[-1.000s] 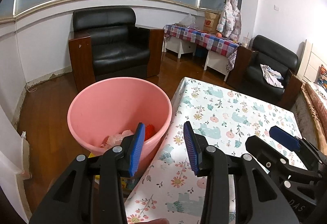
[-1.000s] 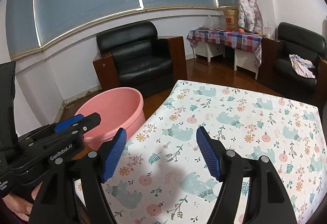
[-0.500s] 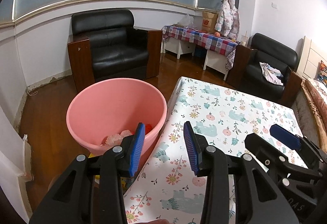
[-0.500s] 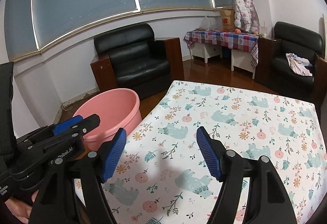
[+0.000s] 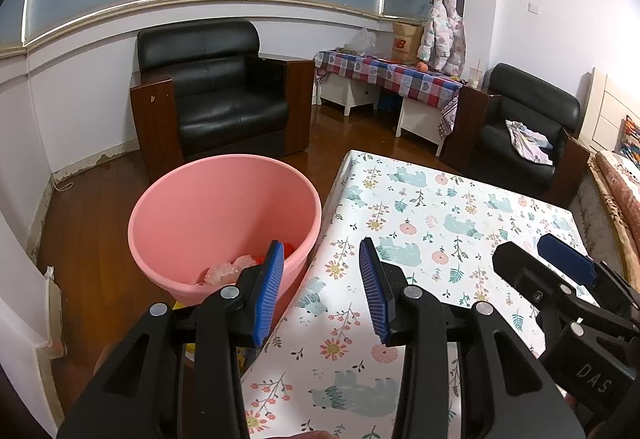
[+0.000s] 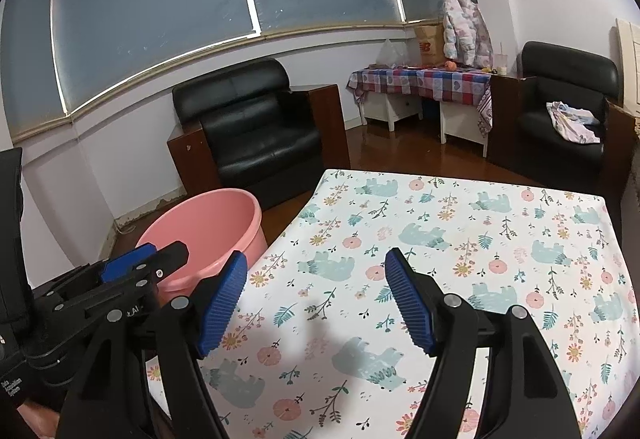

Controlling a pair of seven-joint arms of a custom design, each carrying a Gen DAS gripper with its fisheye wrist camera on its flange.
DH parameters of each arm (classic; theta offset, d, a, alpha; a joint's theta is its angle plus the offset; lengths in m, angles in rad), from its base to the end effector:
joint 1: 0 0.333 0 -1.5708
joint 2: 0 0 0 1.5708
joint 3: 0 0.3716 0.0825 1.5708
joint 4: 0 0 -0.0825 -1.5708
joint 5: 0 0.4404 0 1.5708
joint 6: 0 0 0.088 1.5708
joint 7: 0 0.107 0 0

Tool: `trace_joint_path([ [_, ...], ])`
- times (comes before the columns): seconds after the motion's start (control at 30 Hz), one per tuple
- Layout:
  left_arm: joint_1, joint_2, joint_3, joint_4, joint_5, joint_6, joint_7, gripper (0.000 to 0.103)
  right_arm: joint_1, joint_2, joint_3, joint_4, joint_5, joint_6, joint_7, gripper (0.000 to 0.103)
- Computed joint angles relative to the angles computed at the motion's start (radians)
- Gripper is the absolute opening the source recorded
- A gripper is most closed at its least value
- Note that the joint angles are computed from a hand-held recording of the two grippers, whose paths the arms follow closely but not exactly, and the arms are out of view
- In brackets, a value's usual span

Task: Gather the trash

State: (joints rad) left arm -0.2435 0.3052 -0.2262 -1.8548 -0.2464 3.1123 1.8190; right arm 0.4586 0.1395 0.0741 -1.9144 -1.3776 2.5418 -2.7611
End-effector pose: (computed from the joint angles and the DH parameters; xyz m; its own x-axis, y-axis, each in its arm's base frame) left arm 0.6755 -0.2988 0.4977 -0.4487 -0.8909 0.0699 -0.5373 0.2064 -0.8178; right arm 0.5850 0.3563 0.4963 -0.2605 -0.9408 -0.2169 -0.4284 0.3139 -0.8473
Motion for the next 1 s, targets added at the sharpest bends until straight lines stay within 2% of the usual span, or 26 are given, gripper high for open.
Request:
trace_joint_path([
  [1.0, -0.007, 0.006, 0.006, 0.004, 0.012, -0.004, -0.011, 0.04, -0.003, -0.001, 0.0, -0.009, 0.0, -0.002, 0.005, 0.071],
])
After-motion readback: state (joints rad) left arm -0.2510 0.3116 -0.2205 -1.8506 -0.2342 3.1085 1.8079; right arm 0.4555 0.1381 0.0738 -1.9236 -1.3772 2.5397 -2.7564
